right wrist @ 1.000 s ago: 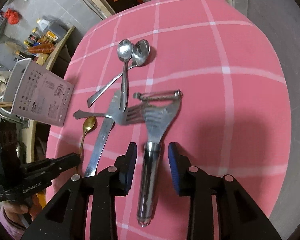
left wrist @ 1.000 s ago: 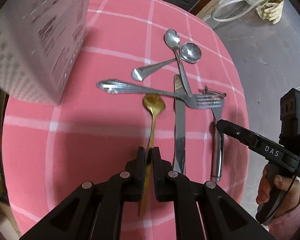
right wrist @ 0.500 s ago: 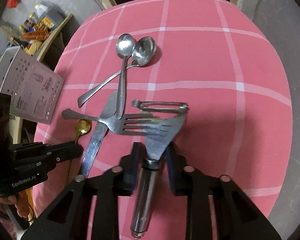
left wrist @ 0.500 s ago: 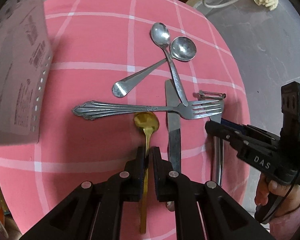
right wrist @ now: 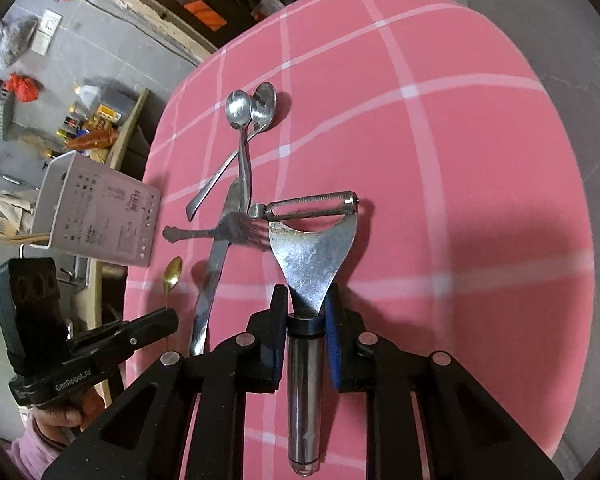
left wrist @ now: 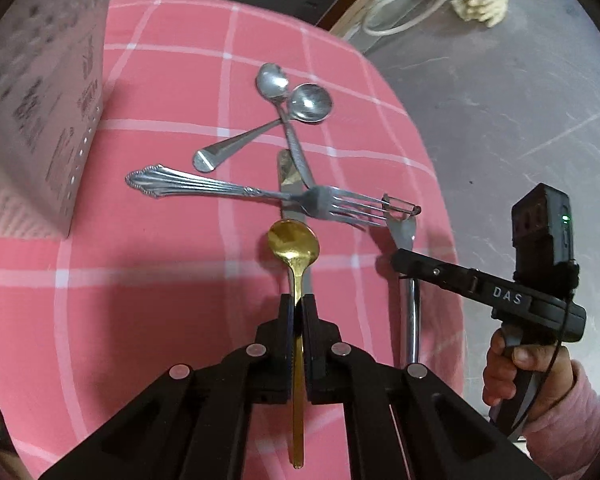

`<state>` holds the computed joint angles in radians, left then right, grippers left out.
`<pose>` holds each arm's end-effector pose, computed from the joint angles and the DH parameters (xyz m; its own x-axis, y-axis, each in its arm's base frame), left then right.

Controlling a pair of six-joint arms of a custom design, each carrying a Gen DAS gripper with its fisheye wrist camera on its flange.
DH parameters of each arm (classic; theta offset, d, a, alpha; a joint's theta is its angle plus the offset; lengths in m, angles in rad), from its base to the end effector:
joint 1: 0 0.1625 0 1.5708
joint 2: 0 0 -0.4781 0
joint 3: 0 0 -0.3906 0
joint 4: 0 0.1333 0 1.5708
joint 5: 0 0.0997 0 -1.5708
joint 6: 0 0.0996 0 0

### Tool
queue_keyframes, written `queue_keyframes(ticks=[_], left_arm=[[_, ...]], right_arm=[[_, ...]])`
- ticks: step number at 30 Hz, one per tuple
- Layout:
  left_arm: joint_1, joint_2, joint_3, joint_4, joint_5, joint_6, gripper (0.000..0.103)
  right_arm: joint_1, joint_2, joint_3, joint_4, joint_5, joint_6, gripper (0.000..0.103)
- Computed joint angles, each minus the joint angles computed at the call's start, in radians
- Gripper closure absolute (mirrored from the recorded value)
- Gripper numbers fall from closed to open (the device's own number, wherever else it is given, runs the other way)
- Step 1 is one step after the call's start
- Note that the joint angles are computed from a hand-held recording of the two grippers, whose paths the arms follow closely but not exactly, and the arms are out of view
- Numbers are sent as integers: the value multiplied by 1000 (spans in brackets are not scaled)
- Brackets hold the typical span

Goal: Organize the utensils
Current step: 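Lift the gold spoon with left tool while right tool lifts the peeler toward the caddy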

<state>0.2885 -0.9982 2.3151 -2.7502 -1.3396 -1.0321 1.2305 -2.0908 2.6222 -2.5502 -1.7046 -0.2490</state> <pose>-0.3799 -0.2756 0.0766 -0.9418 0.2414 -0.2341 0.2753 0.9533 -0.1245 0.0358 -0.2586 0.3337 -0.9609 0.1640 0.2233 0.0661 0.9184 -0.3902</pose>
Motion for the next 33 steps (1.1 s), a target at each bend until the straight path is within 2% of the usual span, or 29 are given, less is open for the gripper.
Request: queue_keyframes(ticks=[3,7,8,10,17,21,29,33], left_arm=[[-39,-20,22,-17,33,-17,99],[-85,-22,21,-24,101,-22,99],[-94,-32,25,-23,119,-14,99],[-106,-39,26,-29,150,6,99],[-135,-47,26,-41,193,16,99],[-166,-82,34,-35,251,25,99],[-194,-137,13,1,371,73,99],[-202,-156,5,7,419,86,99]], right_arm=[[-101,-130,27,56,97,-60,87],[-175,-259,56,86,164,-139,87],[-163,-250,64,59,170,-135,87],[-168,-293,72,61,186,-168,87],[-38,-289,87,-13,152,-145,87],[41,-295,78,-50,137,-128,87],[262,-183,52,-223,47,-58,87],[363,-138,26,-274,7,-34,87]])
